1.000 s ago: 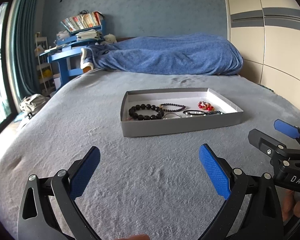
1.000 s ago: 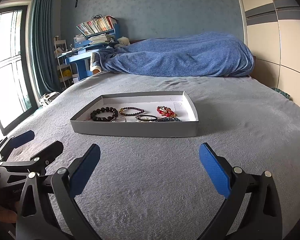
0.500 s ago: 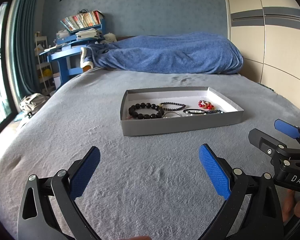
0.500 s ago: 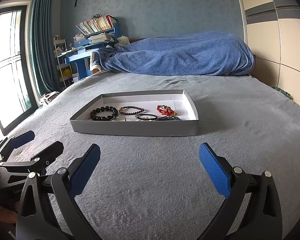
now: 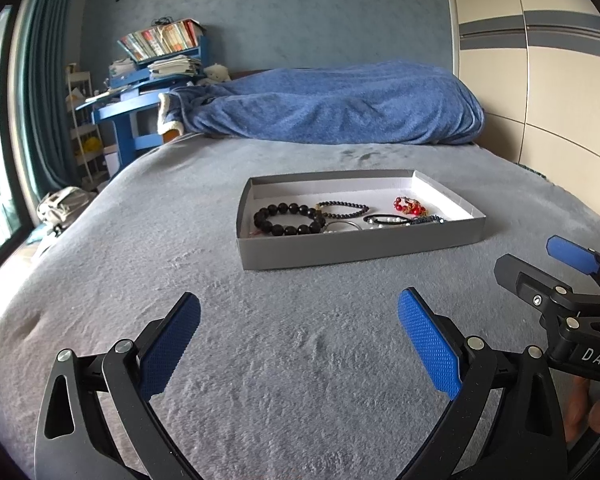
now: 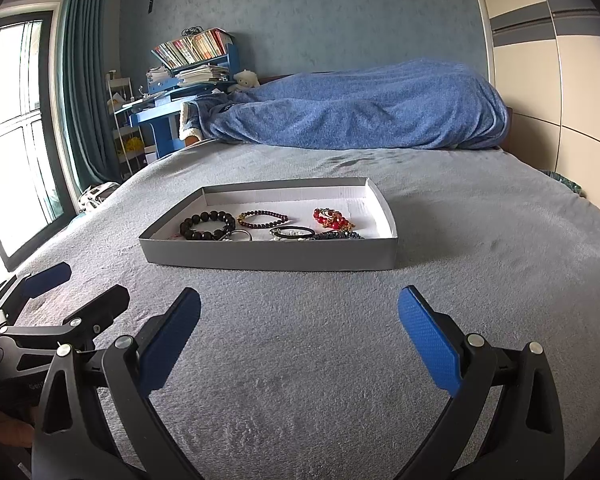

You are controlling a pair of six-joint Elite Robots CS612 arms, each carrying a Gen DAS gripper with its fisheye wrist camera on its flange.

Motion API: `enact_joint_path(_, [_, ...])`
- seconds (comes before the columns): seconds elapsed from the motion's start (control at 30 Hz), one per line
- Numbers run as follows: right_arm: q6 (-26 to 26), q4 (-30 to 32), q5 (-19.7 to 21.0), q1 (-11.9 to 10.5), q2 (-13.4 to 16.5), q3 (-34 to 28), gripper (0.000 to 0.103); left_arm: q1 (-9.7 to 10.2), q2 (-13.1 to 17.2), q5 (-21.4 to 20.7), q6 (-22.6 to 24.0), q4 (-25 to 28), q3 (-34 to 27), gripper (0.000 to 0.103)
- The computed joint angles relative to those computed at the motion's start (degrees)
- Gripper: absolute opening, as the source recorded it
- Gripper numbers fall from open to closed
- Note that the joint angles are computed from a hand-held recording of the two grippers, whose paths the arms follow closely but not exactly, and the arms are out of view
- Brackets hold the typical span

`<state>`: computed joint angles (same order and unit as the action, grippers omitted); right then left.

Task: Organize jewelry

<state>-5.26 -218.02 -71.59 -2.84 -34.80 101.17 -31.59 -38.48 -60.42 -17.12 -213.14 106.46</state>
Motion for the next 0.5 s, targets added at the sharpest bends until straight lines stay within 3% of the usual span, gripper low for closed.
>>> enact_joint_path(0.5, [-0.02,0.30,-0.15,0.12,0.08,-0.14,0.098,-0.10,-0.13,-0.29,0.04,0.56,-0.06,0.098])
